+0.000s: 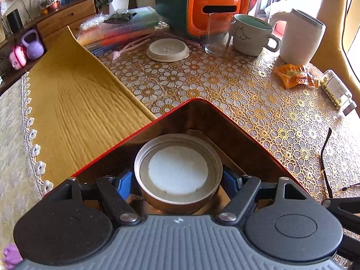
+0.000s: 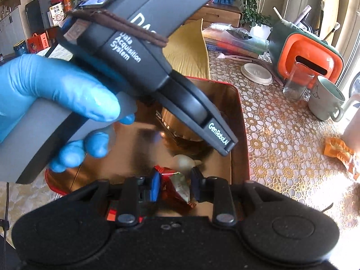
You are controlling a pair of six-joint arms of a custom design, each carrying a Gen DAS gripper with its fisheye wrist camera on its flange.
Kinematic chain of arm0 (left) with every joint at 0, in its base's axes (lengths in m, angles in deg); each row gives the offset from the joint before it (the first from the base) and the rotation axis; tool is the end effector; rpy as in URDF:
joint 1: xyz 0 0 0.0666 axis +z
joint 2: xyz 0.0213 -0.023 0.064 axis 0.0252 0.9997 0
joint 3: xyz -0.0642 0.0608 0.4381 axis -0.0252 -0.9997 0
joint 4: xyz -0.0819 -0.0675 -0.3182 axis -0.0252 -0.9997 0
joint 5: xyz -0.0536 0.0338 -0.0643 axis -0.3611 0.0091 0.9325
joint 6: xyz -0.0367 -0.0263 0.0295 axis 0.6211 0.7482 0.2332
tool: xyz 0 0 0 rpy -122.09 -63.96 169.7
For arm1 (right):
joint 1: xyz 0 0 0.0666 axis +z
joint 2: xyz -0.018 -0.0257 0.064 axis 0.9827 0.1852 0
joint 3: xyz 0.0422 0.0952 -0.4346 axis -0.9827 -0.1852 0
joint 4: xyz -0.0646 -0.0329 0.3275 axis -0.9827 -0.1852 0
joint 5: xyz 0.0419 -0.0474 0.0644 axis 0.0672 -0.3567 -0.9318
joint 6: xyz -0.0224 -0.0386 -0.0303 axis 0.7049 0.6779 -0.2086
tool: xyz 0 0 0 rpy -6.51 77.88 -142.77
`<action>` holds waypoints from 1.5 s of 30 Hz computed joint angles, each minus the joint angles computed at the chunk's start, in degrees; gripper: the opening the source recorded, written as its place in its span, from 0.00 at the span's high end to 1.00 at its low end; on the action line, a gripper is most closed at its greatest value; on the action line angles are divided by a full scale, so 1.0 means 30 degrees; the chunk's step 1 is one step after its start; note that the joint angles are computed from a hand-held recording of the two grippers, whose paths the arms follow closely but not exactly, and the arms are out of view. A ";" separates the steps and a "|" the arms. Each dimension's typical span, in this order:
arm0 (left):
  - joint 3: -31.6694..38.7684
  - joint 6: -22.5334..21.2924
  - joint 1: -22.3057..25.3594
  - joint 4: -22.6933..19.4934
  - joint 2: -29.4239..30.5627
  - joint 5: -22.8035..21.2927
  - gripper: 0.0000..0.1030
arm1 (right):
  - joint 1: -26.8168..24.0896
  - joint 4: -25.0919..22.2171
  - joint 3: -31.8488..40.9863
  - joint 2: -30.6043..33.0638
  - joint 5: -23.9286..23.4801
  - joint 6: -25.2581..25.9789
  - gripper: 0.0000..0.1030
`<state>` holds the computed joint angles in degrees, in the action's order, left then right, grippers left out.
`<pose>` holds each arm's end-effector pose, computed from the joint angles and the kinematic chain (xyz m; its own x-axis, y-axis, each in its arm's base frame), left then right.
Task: Organize rigid objects
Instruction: 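Lower and open both tools to release the tin and candy into the box, then withdraw both open tools from the box back toward the table items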
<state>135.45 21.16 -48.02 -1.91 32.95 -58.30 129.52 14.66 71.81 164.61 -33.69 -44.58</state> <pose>0.3873 -0.4455 0.4316 -0.7166 0.4402 -0.5410 0.5322 0.8465 -0.0161 0.2496 0.2786 0.4461 -0.7376 -0.2581 -0.6239 -0.3012 0.9528 -0.0381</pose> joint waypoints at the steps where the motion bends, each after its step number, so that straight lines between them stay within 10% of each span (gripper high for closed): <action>1: 0.0008 0.0042 0.0001 0.0011 0.0003 0.0008 0.25 | -0.0023 -0.0023 0.0000 0.0003 -0.0045 -0.0056 0.70; 45: -0.5118 -0.0239 -0.0745 0.2676 -0.7019 -0.0620 0.18 | 0.4331 -0.2928 0.2352 -0.1091 0.4327 -0.4026 0.04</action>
<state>120.09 20.45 -50.25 6.12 11.89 -60.16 142.52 5.88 78.87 161.34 -20.71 -56.66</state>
